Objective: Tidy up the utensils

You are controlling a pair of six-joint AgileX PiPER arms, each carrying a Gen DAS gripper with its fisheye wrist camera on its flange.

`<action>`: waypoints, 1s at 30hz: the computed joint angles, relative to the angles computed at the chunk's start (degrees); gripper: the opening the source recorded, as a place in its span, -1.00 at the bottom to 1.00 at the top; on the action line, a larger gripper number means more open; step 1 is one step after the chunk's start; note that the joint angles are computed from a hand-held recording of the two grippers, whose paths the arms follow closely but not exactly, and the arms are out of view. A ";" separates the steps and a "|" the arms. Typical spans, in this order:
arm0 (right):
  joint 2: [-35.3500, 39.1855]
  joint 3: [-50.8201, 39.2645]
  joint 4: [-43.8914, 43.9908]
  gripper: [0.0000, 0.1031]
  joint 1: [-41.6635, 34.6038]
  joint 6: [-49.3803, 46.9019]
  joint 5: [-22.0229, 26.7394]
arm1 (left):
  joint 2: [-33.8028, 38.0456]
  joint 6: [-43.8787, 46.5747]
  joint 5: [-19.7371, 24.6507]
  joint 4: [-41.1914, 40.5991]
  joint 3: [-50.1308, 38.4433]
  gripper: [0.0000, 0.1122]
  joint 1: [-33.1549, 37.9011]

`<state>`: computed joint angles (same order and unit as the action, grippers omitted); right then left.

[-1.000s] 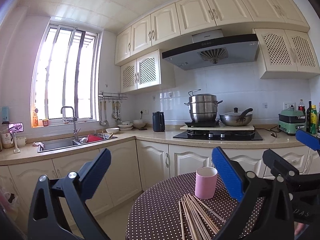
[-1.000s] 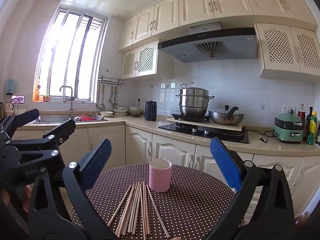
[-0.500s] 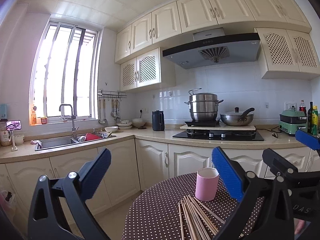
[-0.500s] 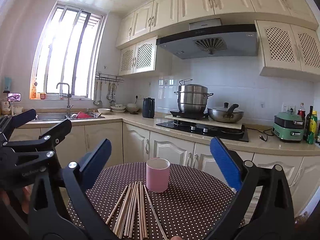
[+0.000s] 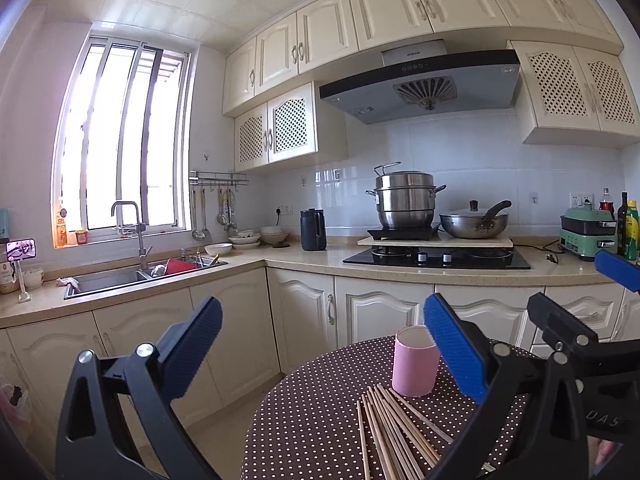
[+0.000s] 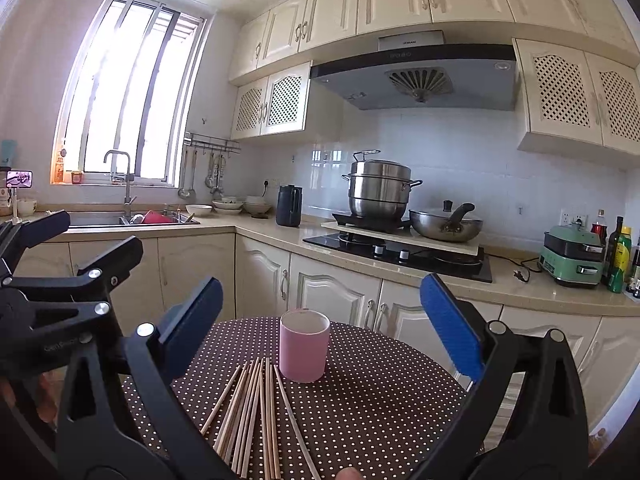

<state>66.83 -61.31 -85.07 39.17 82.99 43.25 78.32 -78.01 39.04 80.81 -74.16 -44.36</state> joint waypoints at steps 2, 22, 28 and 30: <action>0.18 0.04 0.69 0.88 -1.41 -0.07 -1.70 | 0.68 0.27 -0.61 -0.45 -0.45 0.76 0.50; 4.96 -4.03 14.55 0.88 -12.20 -10.81 -14.92 | 7.14 3.13 -2.71 -3.77 -5.22 0.76 3.99; 8.96 -8.14 35.80 0.88 -17.27 -32.48 -19.62 | 11.70 20.55 -4.25 -22.98 -11.66 0.76 8.10; 11.15 -10.18 40.42 0.88 -17.81 -38.68 -18.10 | 14.46 30.46 -3.79 -33.62 -15.20 0.76 10.23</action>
